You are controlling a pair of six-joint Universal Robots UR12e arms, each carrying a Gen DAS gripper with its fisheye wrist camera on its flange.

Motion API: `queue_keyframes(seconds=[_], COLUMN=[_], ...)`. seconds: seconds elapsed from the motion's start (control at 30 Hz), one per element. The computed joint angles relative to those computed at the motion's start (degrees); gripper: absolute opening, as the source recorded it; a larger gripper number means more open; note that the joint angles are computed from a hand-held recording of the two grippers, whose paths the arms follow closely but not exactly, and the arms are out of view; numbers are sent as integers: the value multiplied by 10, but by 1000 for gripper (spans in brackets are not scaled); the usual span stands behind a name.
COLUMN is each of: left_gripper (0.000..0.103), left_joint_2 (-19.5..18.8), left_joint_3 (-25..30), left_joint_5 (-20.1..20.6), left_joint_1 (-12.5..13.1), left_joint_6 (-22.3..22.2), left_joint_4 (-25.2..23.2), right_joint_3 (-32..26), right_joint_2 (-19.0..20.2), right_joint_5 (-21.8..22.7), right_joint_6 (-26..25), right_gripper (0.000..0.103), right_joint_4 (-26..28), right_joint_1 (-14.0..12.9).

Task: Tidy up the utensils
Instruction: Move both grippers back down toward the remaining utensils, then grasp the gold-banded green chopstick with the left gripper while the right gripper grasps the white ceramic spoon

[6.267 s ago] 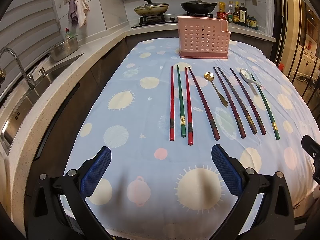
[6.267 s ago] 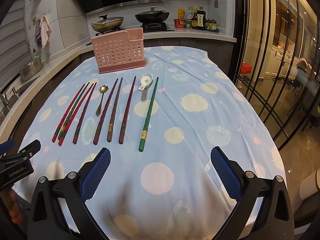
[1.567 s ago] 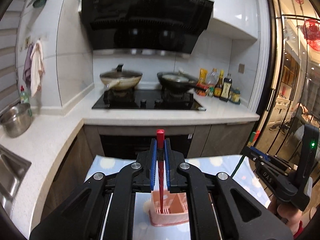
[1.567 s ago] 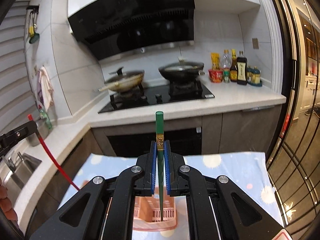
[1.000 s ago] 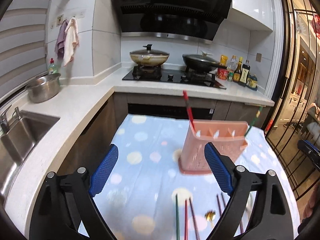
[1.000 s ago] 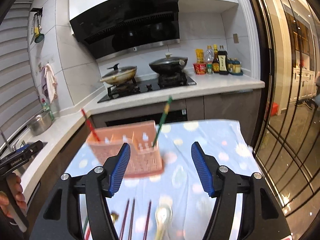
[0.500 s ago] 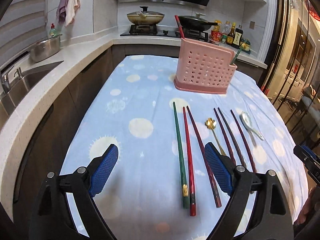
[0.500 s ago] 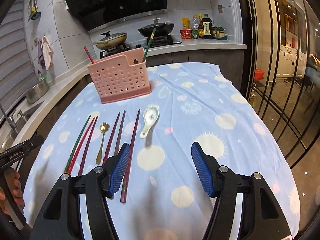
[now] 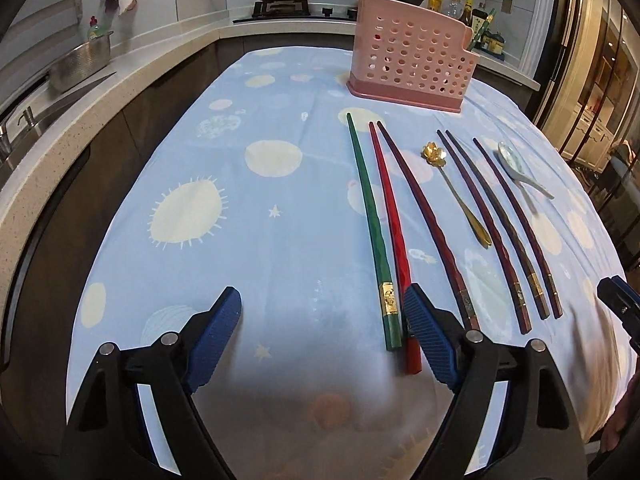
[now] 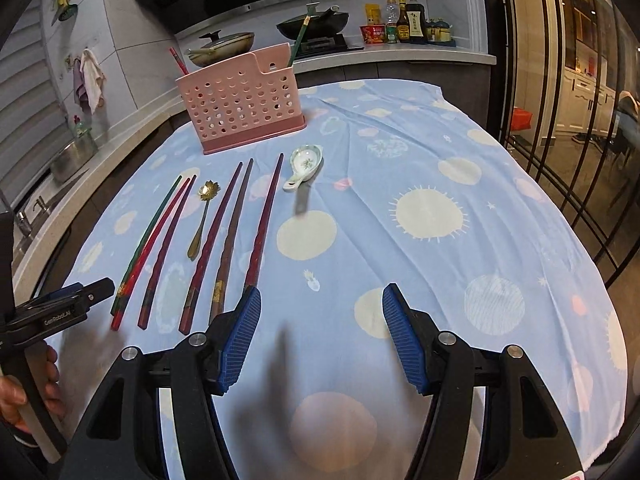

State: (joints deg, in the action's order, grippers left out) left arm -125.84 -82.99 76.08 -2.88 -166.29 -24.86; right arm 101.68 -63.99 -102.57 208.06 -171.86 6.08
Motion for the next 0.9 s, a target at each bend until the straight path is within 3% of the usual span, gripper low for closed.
queue_keyframes(seconds=[0.27,0.4,0.53,0.73,0.8,0.9], left_gripper=[74,66,57,30,20,16], left_joint_2=[-10,-11,-12,-11,-11,-12], left_joint_3=[6,8,10,6,6,7], left_joint_5=[26,29,30,1,-6,-17], left_joint_1=[-6,-4,-3,-2,-1,1], left_joint_6=[11,8,7,24,26,25], left_joint_4=[7,10,14,18,17,13], right_joint_3=[-4,-8,-16,-55,-73,-99], right_joint_2=[4,6,11,31,40,55], right_joint_5=[4,12,54,80,87,93], right_joint_6=[-1,0,20,40,42,43], right_gripper=[61,61,59,43,31,18], right_joint_4=[8,10,4,3,6,19], right_joint_1=[1,0,-14,-34,-40,-46])
